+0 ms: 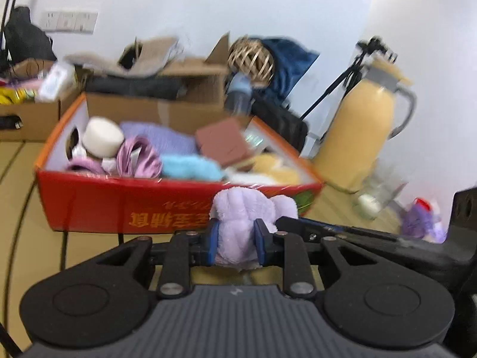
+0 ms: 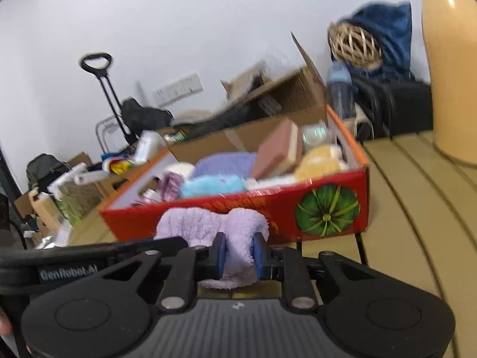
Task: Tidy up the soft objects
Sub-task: 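Reach the right gripper to the lavender fuzzy plush and grasp it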
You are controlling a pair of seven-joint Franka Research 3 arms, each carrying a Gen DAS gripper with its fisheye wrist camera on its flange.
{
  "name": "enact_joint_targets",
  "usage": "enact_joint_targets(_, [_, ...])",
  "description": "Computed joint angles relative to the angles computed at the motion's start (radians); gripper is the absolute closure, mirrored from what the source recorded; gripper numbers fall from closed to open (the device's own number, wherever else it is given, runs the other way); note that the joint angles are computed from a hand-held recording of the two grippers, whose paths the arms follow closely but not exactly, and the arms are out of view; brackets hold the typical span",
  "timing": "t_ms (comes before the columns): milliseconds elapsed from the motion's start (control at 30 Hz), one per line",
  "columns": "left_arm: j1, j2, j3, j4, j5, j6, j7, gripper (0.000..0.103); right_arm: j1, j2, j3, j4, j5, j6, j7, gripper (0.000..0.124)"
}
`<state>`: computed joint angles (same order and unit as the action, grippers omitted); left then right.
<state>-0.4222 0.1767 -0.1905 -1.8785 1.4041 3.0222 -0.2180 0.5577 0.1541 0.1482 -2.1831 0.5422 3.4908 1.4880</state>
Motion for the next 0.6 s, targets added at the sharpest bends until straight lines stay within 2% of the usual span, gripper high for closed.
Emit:
enact_joint_targets(33, [-0.015,-0.048,-0.001,-0.034,0.047,-0.014,-0.062,0.078,0.036,-0.034,-0.013,-0.028,0.037,0.027,-0.053,0.106])
enact_joint_targets(67, [-0.020,-0.090,-0.015,-0.069,0.077,-0.029,-0.105,0.078,0.040,-0.069,-0.002,-0.064,0.035,0.050,-0.071,0.106])
enact_joint_targets(200, [-0.019,-0.277,-0.105,-0.238,0.112,-0.096,-0.224,0.078,0.036,-0.241,0.056,-0.237,-0.011,0.081,0.034,0.106])
enact_joint_targets(300, [-0.011,-0.389,-0.168,-0.331,0.113,-0.126,-0.320,0.078,0.022,-0.360,0.163,-0.330,0.125,0.087,-0.023,0.106])
enact_joint_targets(367, [-0.008,-0.452,-0.203,-0.378,0.087,-0.146,-0.336,0.078,-0.009,-0.427,0.263,-0.363,0.246,0.083,-0.096,0.106])
enact_joint_targets(433, [-0.005,-0.512,-0.235,-0.416,0.060,-0.160,-0.338,0.078,-0.084,-0.486,0.408,-0.371,0.404,0.070,-0.224,0.106])
enact_joint_targets(467, [-0.003,-0.542,-0.249,-0.434,0.045,-0.165,-0.333,0.078,-0.106,-0.510,0.457,-0.373,0.462,0.070,-0.259,0.106])
enact_joint_targets(533, [0.001,-0.594,-0.278,-0.461,0.004,-0.185,-0.313,0.078,-0.100,-0.545,0.491,-0.379,0.529,0.075,-0.292,0.106])
enact_joint_targets(600, [0.011,-0.644,-0.306,-0.483,-0.013,-0.190,-0.315,0.078,-0.070,-0.570,0.495,-0.387,0.565,0.090,-0.305,0.106])
